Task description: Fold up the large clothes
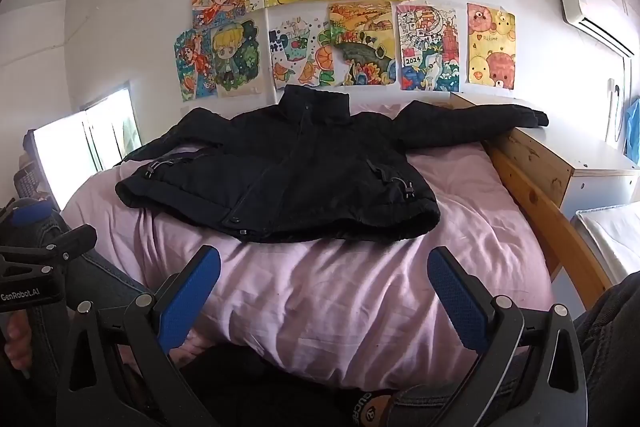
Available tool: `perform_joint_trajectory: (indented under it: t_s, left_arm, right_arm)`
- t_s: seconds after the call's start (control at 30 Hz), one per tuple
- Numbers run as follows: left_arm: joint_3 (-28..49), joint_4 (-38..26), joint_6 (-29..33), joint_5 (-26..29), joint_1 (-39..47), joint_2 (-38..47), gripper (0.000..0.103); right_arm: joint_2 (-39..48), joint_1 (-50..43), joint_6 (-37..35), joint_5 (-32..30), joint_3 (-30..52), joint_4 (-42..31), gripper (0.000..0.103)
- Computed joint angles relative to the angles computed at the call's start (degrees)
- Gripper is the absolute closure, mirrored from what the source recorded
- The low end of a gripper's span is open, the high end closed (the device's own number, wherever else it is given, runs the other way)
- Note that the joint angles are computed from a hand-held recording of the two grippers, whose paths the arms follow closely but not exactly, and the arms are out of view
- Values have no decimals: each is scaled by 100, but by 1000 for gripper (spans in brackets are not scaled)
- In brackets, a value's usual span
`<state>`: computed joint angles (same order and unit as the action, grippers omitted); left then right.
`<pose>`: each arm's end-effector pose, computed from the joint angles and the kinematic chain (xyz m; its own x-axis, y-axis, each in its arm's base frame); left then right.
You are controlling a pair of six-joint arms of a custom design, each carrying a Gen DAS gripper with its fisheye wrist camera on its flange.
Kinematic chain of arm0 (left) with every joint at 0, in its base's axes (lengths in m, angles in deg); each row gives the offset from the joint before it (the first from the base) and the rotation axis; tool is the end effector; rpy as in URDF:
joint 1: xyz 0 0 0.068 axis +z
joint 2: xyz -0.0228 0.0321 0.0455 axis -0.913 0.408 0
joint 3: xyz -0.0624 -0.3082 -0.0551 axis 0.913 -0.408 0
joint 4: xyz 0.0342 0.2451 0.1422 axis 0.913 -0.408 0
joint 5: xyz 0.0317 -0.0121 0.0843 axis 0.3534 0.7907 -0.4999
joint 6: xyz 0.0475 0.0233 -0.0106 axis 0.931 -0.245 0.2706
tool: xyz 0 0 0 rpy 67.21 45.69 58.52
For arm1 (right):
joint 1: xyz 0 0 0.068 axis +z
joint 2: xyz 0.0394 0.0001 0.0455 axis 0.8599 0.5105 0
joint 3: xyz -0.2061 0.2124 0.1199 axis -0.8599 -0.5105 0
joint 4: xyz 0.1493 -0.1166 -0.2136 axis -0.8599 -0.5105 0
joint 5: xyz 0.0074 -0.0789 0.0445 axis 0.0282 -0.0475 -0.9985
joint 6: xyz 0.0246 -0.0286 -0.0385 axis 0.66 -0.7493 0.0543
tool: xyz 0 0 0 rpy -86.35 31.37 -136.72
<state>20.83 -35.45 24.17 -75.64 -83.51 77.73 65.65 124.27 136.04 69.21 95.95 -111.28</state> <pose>0.2318 -0.0709 0.2215 -0.4737 0.2856 -0.8331 0.3115 0.9391 0.1449 0.1502 0.2501 0.2394 -0.4736 0.1922 -0.8595 0.3225 0.9460 0.0338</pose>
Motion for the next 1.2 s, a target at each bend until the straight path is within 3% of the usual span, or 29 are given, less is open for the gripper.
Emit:
perform_joint_trajectory:
  t_s: [1.2]
  left_arm:
    - [-75,141,-41,-46,-37,38,0]
  right_arm:
    - [-84,18,137,-20,-38,-114,1]
